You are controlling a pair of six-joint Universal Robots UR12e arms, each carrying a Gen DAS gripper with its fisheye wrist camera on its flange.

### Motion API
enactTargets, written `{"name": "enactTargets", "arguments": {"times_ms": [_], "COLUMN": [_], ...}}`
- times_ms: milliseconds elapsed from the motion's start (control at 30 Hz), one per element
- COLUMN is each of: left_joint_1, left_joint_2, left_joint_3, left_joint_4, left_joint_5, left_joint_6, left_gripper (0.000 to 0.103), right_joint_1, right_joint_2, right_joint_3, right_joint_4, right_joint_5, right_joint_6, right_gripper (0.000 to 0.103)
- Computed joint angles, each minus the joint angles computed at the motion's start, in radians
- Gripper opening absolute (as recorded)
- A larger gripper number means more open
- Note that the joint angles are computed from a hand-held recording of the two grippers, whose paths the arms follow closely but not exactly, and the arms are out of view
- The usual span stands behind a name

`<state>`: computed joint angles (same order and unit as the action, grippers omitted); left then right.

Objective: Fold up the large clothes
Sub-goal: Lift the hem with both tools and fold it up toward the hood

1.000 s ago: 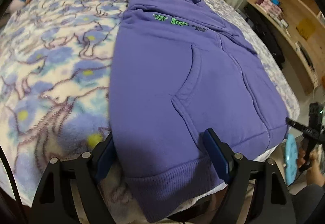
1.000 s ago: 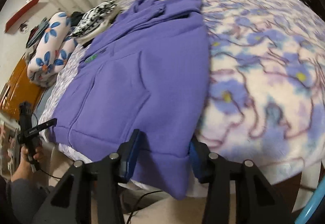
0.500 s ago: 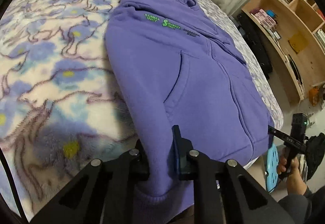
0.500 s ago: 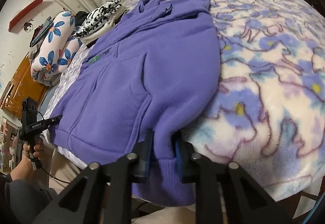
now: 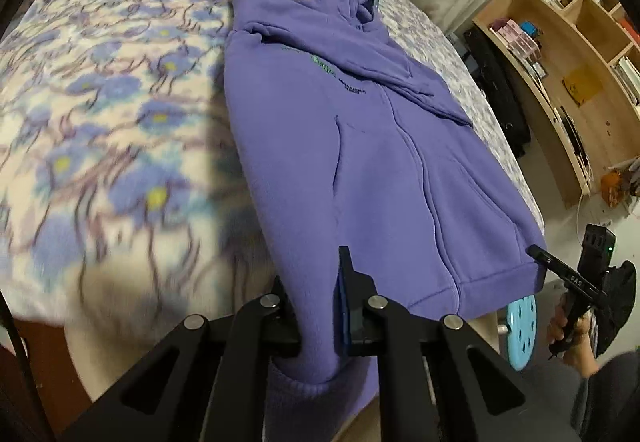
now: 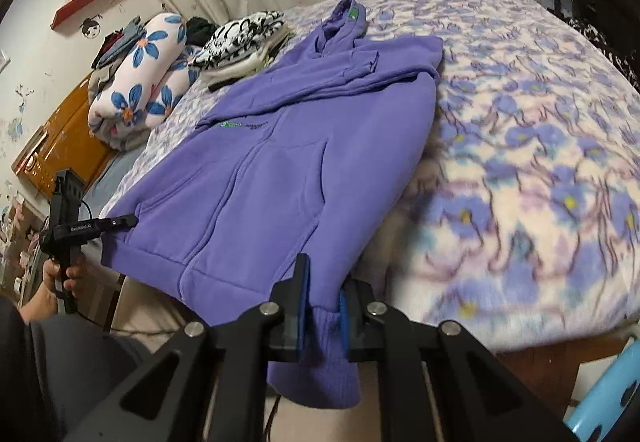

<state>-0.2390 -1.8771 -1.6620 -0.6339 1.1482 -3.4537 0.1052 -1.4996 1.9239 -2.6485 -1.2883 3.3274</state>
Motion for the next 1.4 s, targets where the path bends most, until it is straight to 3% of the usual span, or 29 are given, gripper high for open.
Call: {"name": "enactTargets", "arguments": {"times_ms": [167,367,500,700,800,900,933,967,1000,1033,1133,1233,1400], "left_joint_1": [0.007,0.019,0.034,0.037,0.041,0.052,0.058,0.059,0.058,0.058,0.057,0.047,0.03], "left_joint_2": [0.055,0.028,-0.03,-0.189,-0.295,-0.38,-0.41,-0.433,-0.444,-0.46,-0.506,-0.552,-0.61], "left_joint_3": [-0.046,0.003,0.099,0.364,0.539,0.659,0.695,0.725,0.735,0.754,0.818,0.894,0.977], "left_joint_4": [-0.02,0.026,0.047,0.01,-0.087,-0.156,-0.172,-0.18,-0.177,-0.169,-0.21,-0.305,-0.38], "left_joint_5": [-0.026,-0.053,-0.065,-0.036,-0.009,-0.046,-0.067,-0.057,-0.042,-0.031,0.008,0.07,0.14], "left_joint_6": [-0.028,-0.088,-0.13,-0.144,-0.176,-0.221,-0.256,-0.279,-0.29,-0.298,-0.266,-0.192,-0.054], "left_gripper": [0.009,0.009,0.009,0.012,0.023,0.047,0.062,0.079,0.084,0.086,0.086,0.086,0.086], "right_joint_1": [-0.01,-0.042,-0.063,-0.084,-0.092,-0.102,-0.105,-0.106,-0.107,-0.112,-0.113,-0.1,-0.081], "right_joint_2": [-0.033,0.001,0.054,0.187,0.27,0.338,0.362,0.373,0.386,0.401,0.432,0.459,0.505], "right_joint_3": [0.028,0.003,-0.066,-0.267,-0.4,-0.49,-0.513,-0.52,-0.528,-0.531,-0.557,-0.596,-0.647], "right_joint_4": [0.026,-0.096,-0.161,-0.15,-0.053,0.022,0.017,0.005,-0.016,-0.051,-0.045,0.023,0.095], "right_joint_5": [0.038,0.124,0.165,0.149,0.121,0.122,0.129,0.124,0.118,0.134,0.116,0.029,-0.091], "right_joint_6": [0.032,0.132,0.191,0.27,0.315,0.384,0.411,0.42,0.435,0.459,0.465,0.387,0.253], "right_gripper": [0.011,0.011,0.011,0.011,0.016,0.028,0.04,0.06,0.068,0.075,0.075,0.075,0.075]}}
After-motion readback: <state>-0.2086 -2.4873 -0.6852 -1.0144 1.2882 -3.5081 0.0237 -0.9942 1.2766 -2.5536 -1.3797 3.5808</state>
